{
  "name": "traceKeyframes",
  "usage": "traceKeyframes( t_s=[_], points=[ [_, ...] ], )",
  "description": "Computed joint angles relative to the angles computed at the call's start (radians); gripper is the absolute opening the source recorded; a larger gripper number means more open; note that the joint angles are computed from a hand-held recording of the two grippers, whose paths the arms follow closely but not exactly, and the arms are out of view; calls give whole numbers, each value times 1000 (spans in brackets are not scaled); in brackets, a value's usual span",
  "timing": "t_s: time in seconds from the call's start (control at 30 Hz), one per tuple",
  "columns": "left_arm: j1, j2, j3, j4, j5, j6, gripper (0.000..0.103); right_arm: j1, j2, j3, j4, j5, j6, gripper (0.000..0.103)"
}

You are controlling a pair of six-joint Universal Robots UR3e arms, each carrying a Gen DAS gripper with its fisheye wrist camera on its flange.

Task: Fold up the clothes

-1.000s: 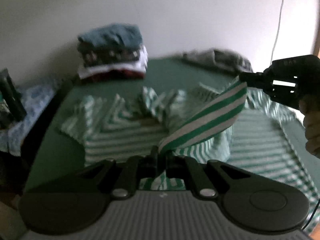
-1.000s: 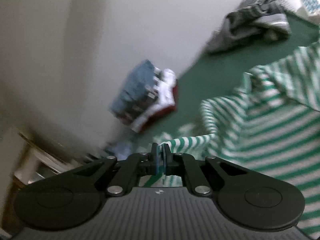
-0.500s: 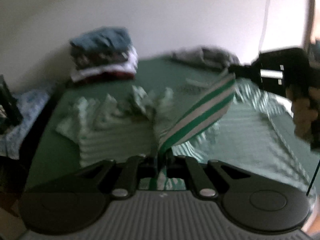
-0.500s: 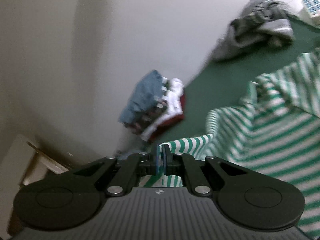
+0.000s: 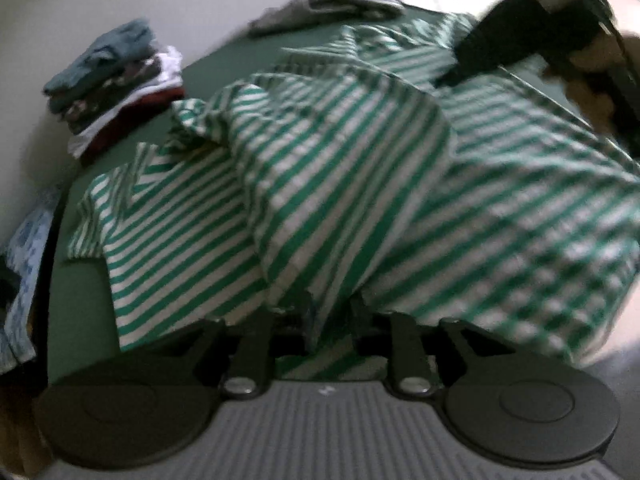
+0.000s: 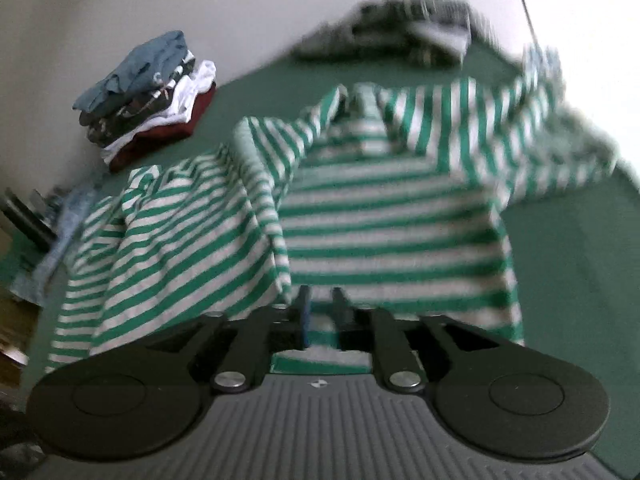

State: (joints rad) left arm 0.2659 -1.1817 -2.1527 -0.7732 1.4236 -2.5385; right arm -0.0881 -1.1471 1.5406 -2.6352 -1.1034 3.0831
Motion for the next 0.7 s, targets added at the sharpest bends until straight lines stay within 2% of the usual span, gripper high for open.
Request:
traceKeyframes(
  t_s=[0.03,0.07,0.13,0.23,0.27,0.37,0.5,0.57,0.7],
  points=[
    [28,30,8,-50,-26,32,30,5,-8,13,-50,5,-11,28],
    [63,59,22,-101,-60,56,29,9,-15,25,-98,12,-23,28],
    [120,108,56,-176,-144,69,29,10,-13,4,-108,76,-80,27],
    [171,87,97,-176,-272,23,32,46,25,-44,-107,104,-131,23],
    [155,49,101,-132,-282,-16,35,65,44,-64,-102,99,-140,22],
    [92,-60,87,-16,-247,-91,35,107,93,-111,-78,59,-159,18],
    [52,-154,63,39,-190,-168,35,111,108,-123,-19,21,-147,18],
    [62,-129,16,77,-194,-162,36,105,102,-104,-19,15,-137,19],
    [120,-86,15,18,-234,-103,40,82,84,-36,-76,36,-129,18]
  ],
)
